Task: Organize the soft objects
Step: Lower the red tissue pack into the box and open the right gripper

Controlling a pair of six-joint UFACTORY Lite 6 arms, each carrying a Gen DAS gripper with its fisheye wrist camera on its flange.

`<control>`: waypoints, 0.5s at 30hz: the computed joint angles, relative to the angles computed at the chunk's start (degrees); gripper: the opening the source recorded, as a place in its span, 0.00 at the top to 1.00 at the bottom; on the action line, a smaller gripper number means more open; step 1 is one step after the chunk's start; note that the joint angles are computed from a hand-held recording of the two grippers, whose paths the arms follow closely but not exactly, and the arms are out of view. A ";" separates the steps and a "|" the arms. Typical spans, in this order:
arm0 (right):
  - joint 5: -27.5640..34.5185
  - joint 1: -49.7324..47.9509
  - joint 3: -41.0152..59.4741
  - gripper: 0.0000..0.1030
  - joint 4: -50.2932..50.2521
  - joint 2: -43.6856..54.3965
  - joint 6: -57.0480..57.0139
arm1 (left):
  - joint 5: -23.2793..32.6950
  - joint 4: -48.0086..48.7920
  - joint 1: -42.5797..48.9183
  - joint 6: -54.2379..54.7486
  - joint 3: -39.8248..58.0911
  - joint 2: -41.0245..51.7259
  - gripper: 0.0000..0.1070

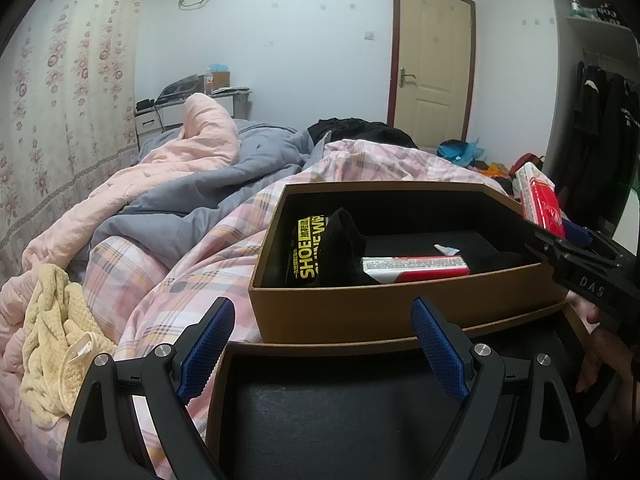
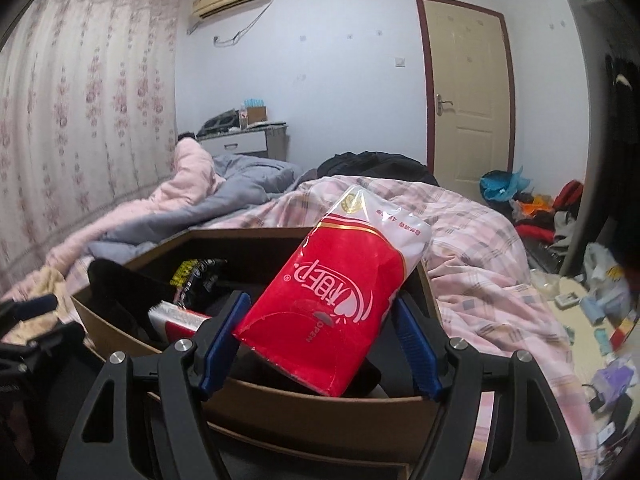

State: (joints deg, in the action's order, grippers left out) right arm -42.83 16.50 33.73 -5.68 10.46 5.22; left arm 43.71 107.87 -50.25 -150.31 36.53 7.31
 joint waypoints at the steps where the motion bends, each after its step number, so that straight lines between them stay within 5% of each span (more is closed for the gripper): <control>1: 0.19 0.20 0.04 0.30 0.68 0.01 -0.84 | -0.10 0.13 0.00 -0.05 0.10 0.08 0.18; 15: 1.04 -0.70 -0.47 0.21 -0.49 -0.71 -2.33 | -0.47 1.02 0.12 -0.79 -0.24 -0.08 0.18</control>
